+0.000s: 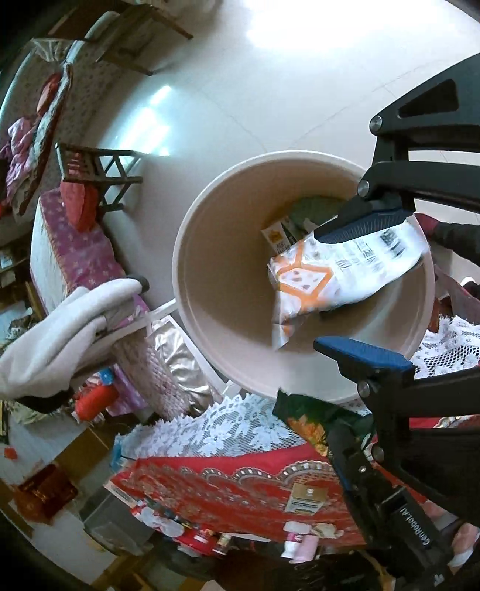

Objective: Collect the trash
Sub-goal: 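Carry both wrappers over the bucket and open both tools to drop them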

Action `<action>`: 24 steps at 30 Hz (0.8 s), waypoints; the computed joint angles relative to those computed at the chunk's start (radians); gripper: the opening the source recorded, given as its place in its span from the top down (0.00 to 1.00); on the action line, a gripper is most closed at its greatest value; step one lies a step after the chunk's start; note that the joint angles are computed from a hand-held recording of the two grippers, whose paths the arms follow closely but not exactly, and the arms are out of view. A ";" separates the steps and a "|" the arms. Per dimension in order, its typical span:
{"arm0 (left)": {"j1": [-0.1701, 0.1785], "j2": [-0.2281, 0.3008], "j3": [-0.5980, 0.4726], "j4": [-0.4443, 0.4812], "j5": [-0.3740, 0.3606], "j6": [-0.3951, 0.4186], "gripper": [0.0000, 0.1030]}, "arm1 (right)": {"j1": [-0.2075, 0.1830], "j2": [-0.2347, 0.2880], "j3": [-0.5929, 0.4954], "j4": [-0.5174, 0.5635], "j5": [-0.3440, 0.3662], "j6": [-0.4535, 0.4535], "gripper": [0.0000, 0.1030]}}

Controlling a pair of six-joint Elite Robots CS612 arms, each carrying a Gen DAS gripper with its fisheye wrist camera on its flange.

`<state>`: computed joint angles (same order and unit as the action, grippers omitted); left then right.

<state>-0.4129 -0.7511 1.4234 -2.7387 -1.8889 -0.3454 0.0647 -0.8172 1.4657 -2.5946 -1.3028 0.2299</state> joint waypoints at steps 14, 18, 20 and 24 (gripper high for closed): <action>0.006 -0.008 0.011 -0.007 0.020 -0.024 0.59 | 0.007 0.003 -0.014 0.020 0.005 -0.011 0.50; 0.007 -0.024 0.032 -0.026 0.046 -0.025 0.59 | 0.019 0.002 -0.021 0.016 0.002 -0.026 0.50; 0.008 -0.035 0.046 -0.035 0.063 -0.023 0.59 | 0.025 0.002 -0.025 0.016 0.003 -0.033 0.50; 0.013 -0.054 0.073 -0.052 0.098 -0.023 0.59 | 0.041 0.006 -0.040 0.016 0.008 -0.046 0.50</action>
<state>-0.3995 -0.8053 1.4960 -2.7908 -1.7912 -0.3688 0.1060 -0.8111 1.4261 -2.5790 -1.2950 0.1842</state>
